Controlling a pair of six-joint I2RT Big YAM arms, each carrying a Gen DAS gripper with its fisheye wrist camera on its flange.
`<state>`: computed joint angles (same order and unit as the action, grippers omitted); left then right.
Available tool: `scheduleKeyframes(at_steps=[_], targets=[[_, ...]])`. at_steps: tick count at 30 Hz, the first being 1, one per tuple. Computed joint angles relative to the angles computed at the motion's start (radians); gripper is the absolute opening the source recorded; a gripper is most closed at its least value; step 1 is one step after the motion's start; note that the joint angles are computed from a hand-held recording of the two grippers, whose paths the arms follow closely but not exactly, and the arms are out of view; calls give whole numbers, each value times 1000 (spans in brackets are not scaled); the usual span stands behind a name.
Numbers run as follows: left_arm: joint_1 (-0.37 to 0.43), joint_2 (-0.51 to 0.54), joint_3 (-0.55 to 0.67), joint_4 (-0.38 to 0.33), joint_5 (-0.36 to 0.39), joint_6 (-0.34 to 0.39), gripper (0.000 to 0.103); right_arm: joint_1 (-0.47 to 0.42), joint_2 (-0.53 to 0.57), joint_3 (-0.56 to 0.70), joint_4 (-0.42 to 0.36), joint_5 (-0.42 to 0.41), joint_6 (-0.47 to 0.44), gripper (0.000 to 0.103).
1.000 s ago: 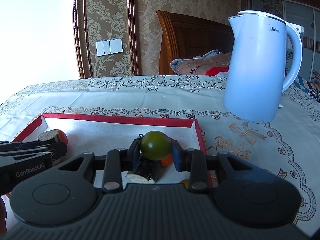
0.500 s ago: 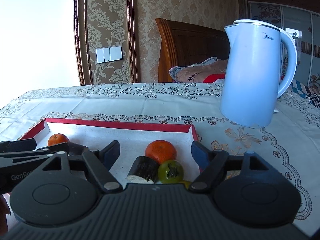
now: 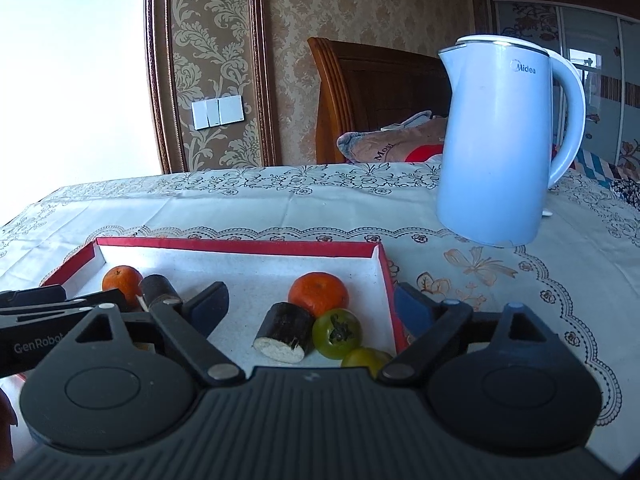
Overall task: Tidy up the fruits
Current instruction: 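Lift both open grippers up out of the red tray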
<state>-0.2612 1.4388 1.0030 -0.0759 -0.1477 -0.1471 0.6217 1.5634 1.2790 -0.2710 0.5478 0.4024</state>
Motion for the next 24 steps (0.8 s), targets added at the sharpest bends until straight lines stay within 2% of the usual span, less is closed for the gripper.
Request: scheduleKeyframes(at_steps=[8,10,14,17,24], targets=[[2,-30,-33,1,4,-13,66,5,-24,-29,-2,1,20,92],[0,-39,-43,4,0,-10,66,8,-31,-38,0,5,23,98],[-6,-54,-60,11,-7,-1,67,15,-41,-52,-2,6,28,98],[-10,-66,-75,18,-15,1,73,20,-51,-64,-8,8,40,100],[-11,-121,-134,32,-26,2,74,31,-95,-113,14,-3,79,103]])
